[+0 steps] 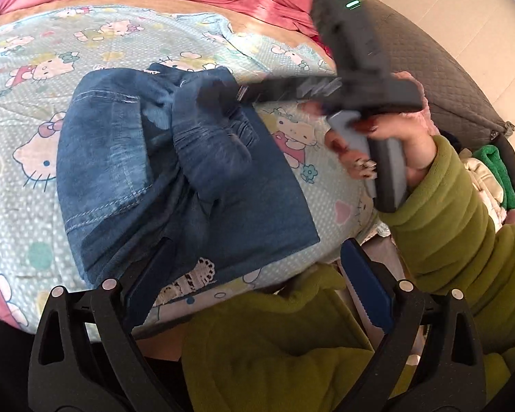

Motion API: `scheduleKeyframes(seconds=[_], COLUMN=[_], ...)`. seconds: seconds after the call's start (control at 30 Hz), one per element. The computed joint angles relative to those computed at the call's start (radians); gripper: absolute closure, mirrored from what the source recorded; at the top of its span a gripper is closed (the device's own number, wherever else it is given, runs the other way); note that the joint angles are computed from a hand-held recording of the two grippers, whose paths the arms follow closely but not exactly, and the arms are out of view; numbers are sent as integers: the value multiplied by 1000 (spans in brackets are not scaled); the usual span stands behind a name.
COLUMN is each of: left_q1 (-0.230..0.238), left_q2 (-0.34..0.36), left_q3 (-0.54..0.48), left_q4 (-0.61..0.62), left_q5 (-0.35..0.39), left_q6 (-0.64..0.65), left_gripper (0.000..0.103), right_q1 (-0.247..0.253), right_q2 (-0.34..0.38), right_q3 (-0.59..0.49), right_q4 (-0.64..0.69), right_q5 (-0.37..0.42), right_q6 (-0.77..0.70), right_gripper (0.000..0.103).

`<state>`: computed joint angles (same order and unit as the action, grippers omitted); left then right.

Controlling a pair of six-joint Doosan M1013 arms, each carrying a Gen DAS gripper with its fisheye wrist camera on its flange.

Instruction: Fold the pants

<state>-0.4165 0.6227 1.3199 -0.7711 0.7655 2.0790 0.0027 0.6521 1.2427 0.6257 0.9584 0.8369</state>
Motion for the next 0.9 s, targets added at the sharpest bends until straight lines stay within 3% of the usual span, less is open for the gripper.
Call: scheduleKeyframes(seconds=[0.03, 0.2, 0.27, 0.37, 0.47, 0.63, 0.9], left_q1=[2, 8, 9, 16, 23, 27, 41], left_q2=[1, -75, -93, -106, -108, -99, -68], left_q3=[-6, 62, 75, 79, 75, 50, 0], left_q4=[1, 19, 70, 160, 242, 362, 395], left_q5=[1, -87, -133, -190, -215, -207, -158], left_q6=[2, -1, -39, -133, -229, -349, -406], left_gripper=[13, 10, 10, 10, 9, 10, 9], right_q1=[4, -19, -29, -38, -35, -40, -37], right_q2=[-3, -67, -90, -120, -149, -194, -233], right_q3=[4, 88, 115, 153, 193, 261, 329], right_q4=[-27, 106, 149, 197, 218, 300, 363], right_q5=[-14, -119, -148, -191, -244, -296, -302], right_q6=[6, -115, -150, -193, -241, -361, -481], right_gripper=[28, 27, 26, 12, 12, 9, 8])
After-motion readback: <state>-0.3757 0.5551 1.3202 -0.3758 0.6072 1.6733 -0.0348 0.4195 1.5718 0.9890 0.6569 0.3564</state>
